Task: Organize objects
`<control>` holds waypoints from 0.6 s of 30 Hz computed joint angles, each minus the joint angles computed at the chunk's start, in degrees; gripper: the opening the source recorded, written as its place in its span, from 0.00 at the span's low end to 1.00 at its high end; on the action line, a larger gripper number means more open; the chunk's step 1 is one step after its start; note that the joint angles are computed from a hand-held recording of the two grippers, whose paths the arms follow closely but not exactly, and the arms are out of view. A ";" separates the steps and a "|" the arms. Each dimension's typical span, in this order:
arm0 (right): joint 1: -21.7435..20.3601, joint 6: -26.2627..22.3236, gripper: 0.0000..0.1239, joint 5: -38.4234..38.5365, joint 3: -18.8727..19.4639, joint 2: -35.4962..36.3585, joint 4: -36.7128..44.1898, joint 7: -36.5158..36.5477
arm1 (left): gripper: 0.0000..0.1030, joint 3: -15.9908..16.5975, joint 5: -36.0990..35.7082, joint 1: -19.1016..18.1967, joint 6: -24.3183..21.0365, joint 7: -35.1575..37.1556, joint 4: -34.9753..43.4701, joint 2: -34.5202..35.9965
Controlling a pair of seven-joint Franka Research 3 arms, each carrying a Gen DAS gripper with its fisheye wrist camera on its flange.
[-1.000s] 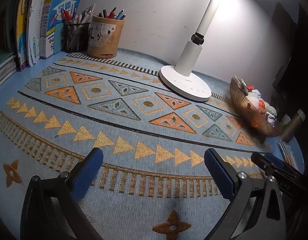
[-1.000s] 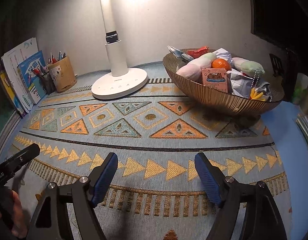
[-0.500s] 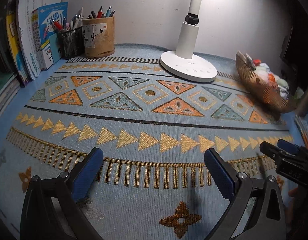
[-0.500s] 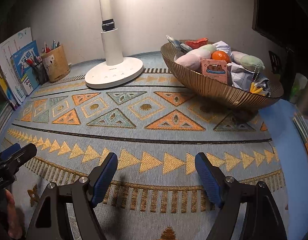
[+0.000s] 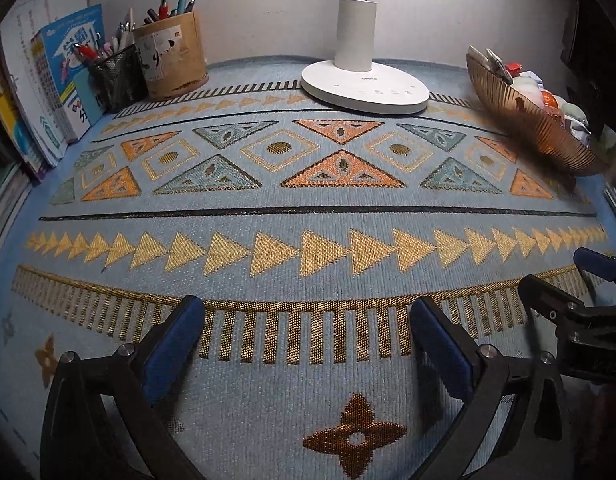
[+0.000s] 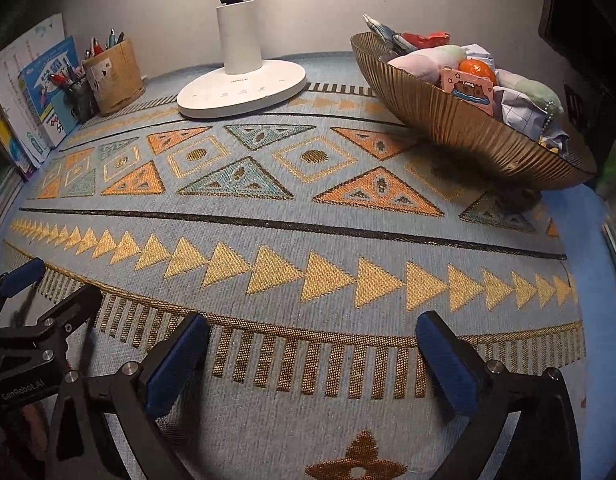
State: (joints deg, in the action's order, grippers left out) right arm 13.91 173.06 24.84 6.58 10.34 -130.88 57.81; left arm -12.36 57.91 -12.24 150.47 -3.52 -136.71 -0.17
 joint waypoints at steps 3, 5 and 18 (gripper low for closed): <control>0.01 1.35 0.83 0.60 0.19 -0.06 -0.61 0.06 | 1.00 0.08 0.10 0.04 0.27 -0.07 0.09 0.13; 0.49 2.23 0.83 0.12 -0.22 -0.15 -1.06 1.09 | 1.00 0.12 0.11 0.06 0.32 0.00 0.02 0.08; -1.08 6.35 0.83 2.64 2.45 -0.30 -2.76 0.56 | 1.00 0.13 0.30 0.11 0.57 -0.17 -0.10 0.08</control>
State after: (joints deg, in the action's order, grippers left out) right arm 12.84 179.41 27.48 9.03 10.04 -133.63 58.37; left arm -12.24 58.21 -12.13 151.04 -3.69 -136.81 -0.10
